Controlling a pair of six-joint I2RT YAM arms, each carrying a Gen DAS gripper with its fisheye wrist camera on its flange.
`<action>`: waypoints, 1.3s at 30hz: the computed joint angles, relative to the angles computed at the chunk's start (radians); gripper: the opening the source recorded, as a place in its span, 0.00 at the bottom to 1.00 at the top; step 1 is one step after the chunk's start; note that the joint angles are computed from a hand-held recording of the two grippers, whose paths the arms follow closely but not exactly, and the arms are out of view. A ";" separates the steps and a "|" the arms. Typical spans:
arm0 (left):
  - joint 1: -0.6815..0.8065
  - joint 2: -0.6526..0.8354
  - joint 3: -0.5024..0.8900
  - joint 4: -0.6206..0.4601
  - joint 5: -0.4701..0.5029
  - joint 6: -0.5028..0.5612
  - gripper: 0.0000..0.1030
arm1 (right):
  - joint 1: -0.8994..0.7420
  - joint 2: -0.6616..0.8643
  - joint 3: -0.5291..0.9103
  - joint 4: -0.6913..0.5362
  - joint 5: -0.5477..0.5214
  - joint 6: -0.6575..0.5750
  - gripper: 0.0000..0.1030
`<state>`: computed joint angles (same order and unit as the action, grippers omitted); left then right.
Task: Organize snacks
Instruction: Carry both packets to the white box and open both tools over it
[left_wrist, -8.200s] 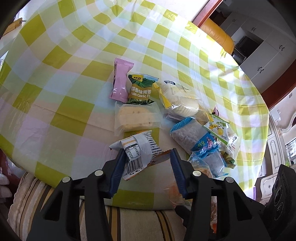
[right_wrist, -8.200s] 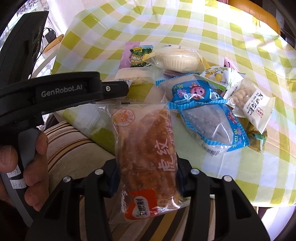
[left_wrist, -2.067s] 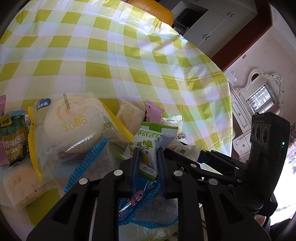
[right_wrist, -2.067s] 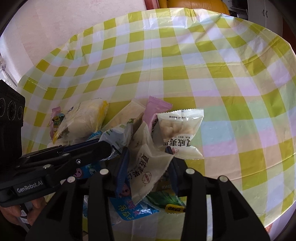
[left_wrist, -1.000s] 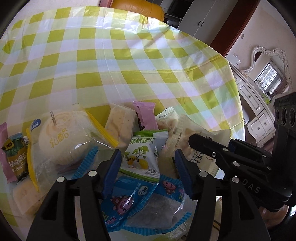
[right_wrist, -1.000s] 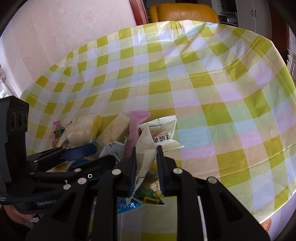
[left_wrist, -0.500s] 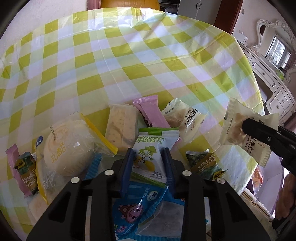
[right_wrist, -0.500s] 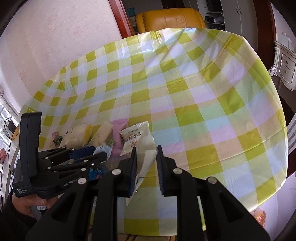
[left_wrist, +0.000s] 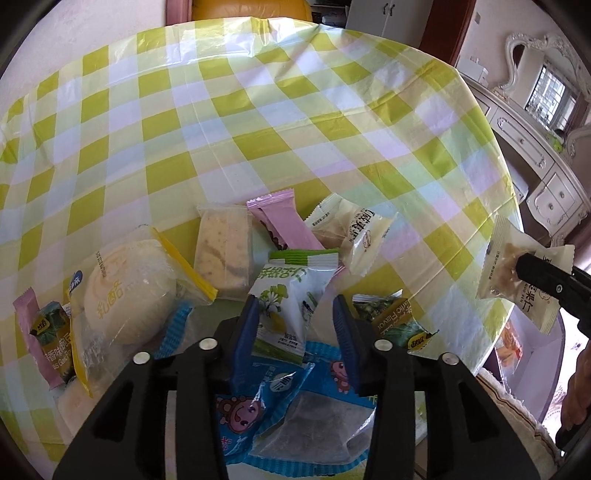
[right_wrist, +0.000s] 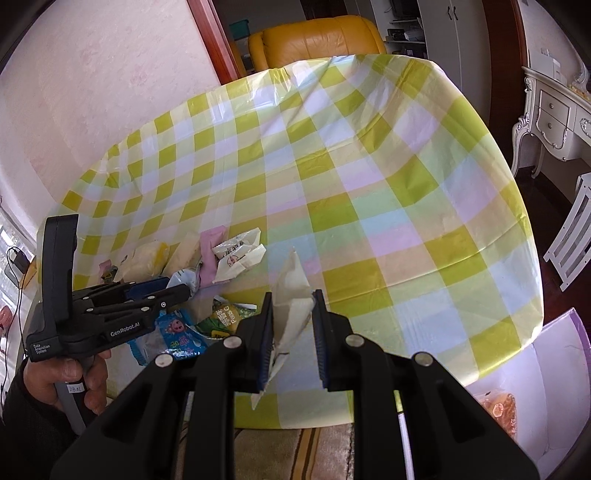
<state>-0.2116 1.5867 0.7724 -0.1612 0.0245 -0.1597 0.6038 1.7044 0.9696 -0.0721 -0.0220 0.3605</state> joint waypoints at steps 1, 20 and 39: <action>-0.018 0.006 0.005 -0.003 -0.024 0.004 0.47 | -0.005 -0.010 -0.011 0.001 0.000 0.001 0.19; -0.062 -0.006 0.011 -0.020 -0.150 -0.064 0.26 | -0.165 -0.216 -0.257 0.000 -0.011 -0.025 0.19; -0.299 -0.273 -0.055 -0.021 -0.119 -0.292 0.26 | -0.285 -0.333 -0.379 -0.032 -0.014 -0.067 0.20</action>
<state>-0.5102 1.3139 0.7174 -0.1825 -0.0944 -0.4516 0.3186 1.3712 0.5905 -0.1045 -0.0356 0.2937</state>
